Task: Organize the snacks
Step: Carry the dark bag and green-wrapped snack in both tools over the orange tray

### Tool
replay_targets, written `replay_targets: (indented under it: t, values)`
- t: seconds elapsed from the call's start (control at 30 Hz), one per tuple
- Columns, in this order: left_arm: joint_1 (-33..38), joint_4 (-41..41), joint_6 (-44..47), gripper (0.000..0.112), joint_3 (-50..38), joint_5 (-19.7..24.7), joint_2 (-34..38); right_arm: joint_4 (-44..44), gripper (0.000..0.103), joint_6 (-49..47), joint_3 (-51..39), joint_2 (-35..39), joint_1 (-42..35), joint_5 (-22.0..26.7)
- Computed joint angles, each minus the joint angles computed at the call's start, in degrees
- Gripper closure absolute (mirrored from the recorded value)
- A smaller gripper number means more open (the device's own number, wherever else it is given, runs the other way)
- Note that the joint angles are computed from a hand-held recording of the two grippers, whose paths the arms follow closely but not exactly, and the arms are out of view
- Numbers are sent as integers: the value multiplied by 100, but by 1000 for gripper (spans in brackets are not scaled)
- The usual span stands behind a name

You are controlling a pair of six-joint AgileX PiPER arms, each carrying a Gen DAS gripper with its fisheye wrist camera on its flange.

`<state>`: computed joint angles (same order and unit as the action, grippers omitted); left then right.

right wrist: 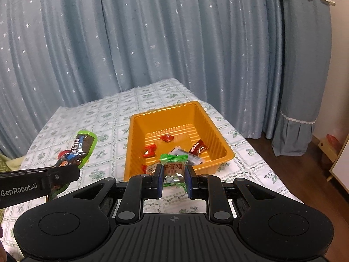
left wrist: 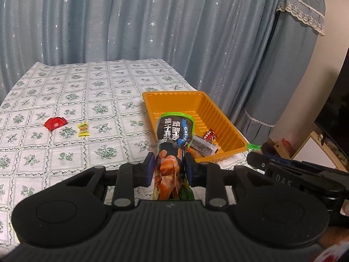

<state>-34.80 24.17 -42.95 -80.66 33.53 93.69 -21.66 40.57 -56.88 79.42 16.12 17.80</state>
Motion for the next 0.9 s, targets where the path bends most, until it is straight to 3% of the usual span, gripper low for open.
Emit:
replay_targets:
  t: [0.6, 0.9]
  values:
    - [162, -554, 626, 86, -675, -48, 620, 337, 82, -365, -230, 328, -267, -71]
    - [368, -1156, 1347, 86, -1587, 88, 1435, 1389, 82, -1593, -805, 1016, -667, -219]
